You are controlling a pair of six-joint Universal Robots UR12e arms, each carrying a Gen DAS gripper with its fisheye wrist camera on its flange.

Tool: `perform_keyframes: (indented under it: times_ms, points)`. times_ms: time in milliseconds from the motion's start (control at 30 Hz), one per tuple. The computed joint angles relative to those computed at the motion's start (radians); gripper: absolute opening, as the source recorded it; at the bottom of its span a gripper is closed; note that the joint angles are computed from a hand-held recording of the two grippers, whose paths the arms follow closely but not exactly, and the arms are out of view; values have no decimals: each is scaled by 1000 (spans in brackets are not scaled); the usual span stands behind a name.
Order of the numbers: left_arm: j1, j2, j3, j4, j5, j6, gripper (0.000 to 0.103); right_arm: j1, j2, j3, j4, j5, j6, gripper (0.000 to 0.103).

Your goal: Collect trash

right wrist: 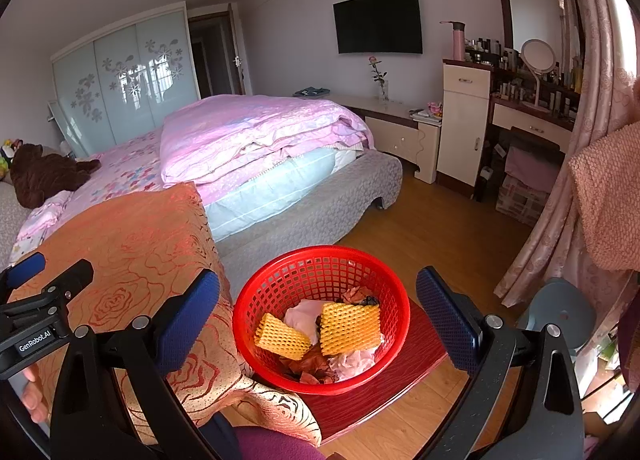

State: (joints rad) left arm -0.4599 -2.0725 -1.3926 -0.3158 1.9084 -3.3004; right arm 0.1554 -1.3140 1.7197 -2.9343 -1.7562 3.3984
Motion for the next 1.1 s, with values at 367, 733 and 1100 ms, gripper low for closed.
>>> perform_keyframes:
  times_ms: [367, 733, 1100]
  points:
    - [3, 2, -5, 4, -3, 1, 95, -1, 1, -1, -1, 0, -1, 96]
    - [8, 8, -16, 9, -3, -1, 95, 2, 0, 0, 2, -1, 0, 96]
    - [12, 10, -11, 4, -29, -6, 95, 0, 0, -2, 4, 1, 0, 96]
